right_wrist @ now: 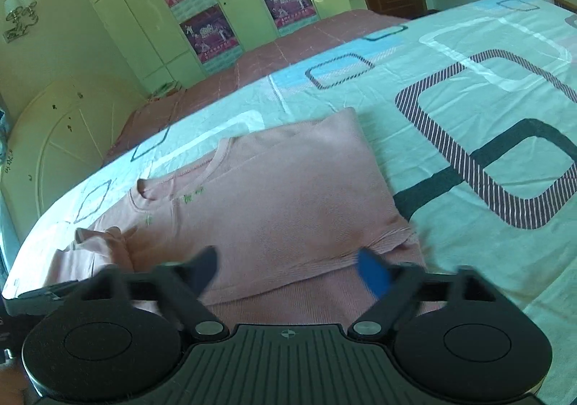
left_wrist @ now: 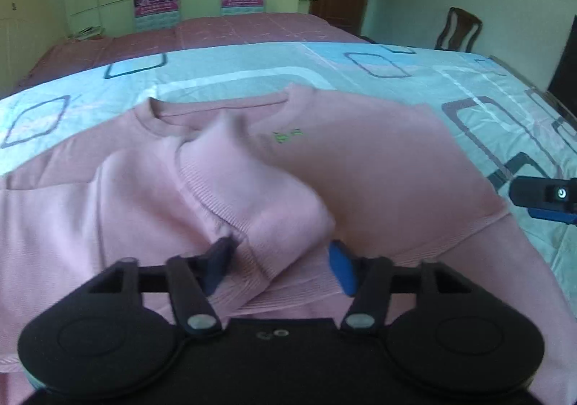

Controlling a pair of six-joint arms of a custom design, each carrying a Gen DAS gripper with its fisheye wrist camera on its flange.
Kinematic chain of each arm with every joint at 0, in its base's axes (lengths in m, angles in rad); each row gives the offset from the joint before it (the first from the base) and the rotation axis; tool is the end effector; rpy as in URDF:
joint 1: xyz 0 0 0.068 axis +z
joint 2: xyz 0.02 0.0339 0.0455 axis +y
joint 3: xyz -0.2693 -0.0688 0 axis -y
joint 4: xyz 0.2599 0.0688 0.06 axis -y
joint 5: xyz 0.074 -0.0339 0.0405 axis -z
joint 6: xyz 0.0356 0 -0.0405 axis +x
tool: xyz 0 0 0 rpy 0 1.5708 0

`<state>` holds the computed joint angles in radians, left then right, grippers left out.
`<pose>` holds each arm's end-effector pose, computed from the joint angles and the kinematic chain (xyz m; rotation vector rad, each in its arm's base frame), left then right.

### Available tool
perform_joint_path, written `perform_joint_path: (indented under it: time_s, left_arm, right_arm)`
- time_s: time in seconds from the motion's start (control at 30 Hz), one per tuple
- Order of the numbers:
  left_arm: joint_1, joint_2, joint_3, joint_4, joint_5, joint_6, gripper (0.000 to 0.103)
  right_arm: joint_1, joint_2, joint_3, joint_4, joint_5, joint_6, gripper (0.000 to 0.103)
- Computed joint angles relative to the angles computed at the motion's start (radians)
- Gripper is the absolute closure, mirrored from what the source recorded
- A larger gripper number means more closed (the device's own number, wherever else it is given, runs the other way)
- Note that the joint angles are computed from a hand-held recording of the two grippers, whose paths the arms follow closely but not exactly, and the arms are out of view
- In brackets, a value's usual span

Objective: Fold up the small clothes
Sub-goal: 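Fold the sleeve with the left tool across the body toward the first sleeve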

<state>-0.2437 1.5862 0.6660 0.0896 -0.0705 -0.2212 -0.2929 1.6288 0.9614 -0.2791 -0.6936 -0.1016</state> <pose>0.2948 -0.0707 0.1314 -0.0058 2.4029 -0.1323 0.3284 -0.0753 0.1864 -0.0478 2.3374 0.6761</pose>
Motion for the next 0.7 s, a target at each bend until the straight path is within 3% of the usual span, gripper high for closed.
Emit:
perform_joint_path:
  time_s: [0.07, 0.13, 0.23, 0.3, 0.4, 0.47, 0.57, 0.7]
  left_arm:
    - [-0.029, -0.03, -0.046, 0.062, -0.03, 0.0, 0.035]
    - [-0.043, -0.09, -0.081, 0.051, -0.072, -0.018, 0.039]
    - [-0.008, -0.287, -0.186, -0.005, -0.124, -0.044, 0.039]
    - [0.04, -0.468, -0.256, -0.104, -0.144, -0.044, 0.039]
    - [0.195, -0.8, -0.36, -0.335, -0.107, 0.019, 0.043]
    - [0.34, -0.932, -0.388, -0.474, -0.058, 0.096, 0.048]
    - [0.561, -0.96, -0.406, -0.527, 0.053, 0.184, 0.049]
    - [0.669, -0.802, -0.396, -0.391, 0.12, 0.245, 0.049]
  right_arm:
    - [-0.007, 0.009, 0.013, -0.022, -0.034, -0.027, 0.013]
    - [0.003, 0.02, 0.025, -0.031, -0.062, -0.037, 0.029]
    - [0.041, 0.042, 0.044, -0.054, -0.11, -0.031, 0.044]
    - [0.086, 0.057, 0.047, -0.052, -0.142, -0.019, 0.045]
    - [0.163, 0.09, 0.056, -0.061, -0.19, 0.018, 0.048]
    - [0.213, 0.116, 0.06, -0.053, -0.203, 0.059, 0.048]
    - [0.275, 0.163, 0.071, -0.03, -0.198, 0.13, 0.048]
    - [0.322, 0.215, 0.094, 0.007, -0.198, 0.243, 0.048]
